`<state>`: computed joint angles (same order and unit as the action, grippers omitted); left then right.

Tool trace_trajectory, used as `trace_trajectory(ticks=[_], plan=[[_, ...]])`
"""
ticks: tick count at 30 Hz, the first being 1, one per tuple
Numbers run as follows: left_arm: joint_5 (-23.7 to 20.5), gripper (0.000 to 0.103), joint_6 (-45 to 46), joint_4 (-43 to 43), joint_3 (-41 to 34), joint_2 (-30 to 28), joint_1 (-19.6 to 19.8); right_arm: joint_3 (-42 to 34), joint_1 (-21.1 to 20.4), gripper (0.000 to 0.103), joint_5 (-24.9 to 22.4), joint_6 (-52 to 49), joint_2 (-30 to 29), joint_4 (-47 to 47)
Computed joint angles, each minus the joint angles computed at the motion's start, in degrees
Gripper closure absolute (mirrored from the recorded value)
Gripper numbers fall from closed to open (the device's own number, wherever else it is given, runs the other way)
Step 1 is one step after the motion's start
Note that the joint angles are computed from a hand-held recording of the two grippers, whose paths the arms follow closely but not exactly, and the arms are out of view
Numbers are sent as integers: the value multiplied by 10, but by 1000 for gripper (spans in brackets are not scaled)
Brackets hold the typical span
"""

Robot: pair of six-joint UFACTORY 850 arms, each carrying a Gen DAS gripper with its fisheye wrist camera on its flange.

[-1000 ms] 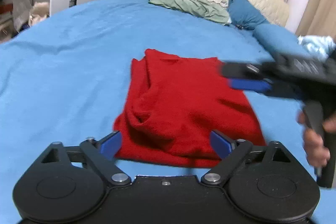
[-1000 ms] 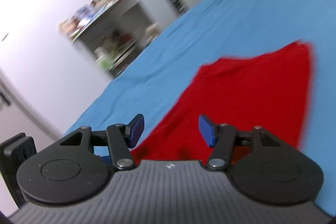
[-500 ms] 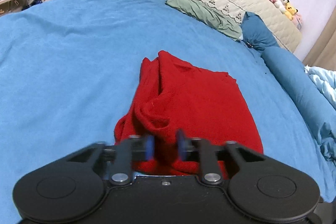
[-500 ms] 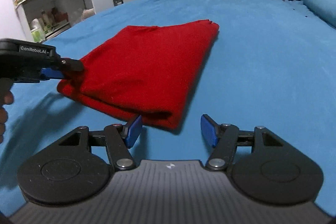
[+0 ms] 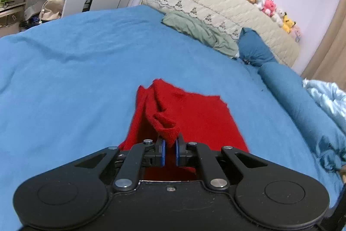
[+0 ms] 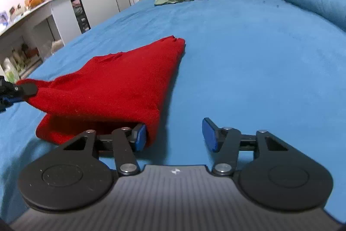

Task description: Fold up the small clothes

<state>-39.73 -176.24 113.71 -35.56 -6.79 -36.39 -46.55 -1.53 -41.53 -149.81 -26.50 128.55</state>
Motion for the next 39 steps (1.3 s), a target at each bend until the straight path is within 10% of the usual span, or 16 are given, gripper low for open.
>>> trace_trajectory(ticks=[9,12,15,19,24,31,39], plan=[[12,90,79,-98,-25,-72,-13,6,13,37,46,-63,-6,-5],[0,78,143,-145,-29,-66,-22,3,4,36,42,-49,-6,-37],[-51,40,282,-277,-49,-72,-35,-1,-12,30,37,-7,2,-93],[-94,35,383,-369,-53,-59,-23,-9,-40,18,29,40,18,-157],[-24,0,383,-252,-43,-6,18,-76,-58,0,4,236,14,-329],[161,4,221,46,-105,-78,136,-224,-30,0,-26,520,-69,-480],[227,14,-10,279,-147,-144,189,-312,5,6,-45,625,-158,-498]])
